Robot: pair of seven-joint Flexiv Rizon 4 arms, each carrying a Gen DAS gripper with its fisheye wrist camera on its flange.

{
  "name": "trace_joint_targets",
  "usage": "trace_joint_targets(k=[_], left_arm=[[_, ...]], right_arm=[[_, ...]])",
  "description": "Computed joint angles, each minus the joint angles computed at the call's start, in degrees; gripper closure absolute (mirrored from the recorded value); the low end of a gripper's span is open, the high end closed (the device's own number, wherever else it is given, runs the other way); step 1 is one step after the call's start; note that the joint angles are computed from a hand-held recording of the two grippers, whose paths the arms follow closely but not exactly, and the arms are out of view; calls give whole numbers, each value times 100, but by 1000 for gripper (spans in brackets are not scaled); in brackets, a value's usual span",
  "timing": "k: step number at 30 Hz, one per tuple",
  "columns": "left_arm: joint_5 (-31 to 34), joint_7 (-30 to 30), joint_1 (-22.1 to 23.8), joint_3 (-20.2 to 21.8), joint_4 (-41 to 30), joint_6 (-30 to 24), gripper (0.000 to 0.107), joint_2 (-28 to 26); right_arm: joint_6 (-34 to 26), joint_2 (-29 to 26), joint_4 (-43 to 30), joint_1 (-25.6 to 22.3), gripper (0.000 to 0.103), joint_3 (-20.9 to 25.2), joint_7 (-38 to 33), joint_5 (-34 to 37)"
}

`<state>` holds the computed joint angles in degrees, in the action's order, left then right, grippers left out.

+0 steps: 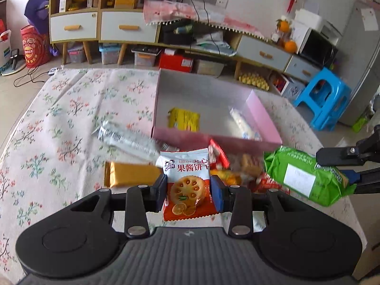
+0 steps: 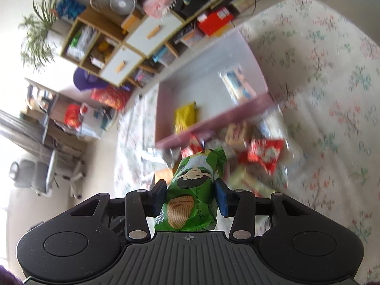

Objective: Organize snacks
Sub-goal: 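Lower both packs into the pink box and open both tools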

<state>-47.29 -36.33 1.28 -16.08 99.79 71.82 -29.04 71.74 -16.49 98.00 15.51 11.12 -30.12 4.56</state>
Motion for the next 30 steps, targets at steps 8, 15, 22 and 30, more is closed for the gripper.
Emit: trace_joint_targets(k=[8,15,22,30], left_arm=[[398,-493,-169,120,-538,48,71,-354],[1003,-1032,-207,111,-1469,-320,71,-951],[1300,-1413,-318,82,-2527,-1015,71,-1635],[1693,-1487,-516,215,-3221,-1596,71,-2096]], right_arm=[[403,-405,-184,163,60,-550,567,-759],[353,-1199,-926,-174,60,-423,405,-758],[773,-1830,-1404,-334,60,-295,309,-428],[930,-2347,-1864,-303,60,-473,264,-699]])
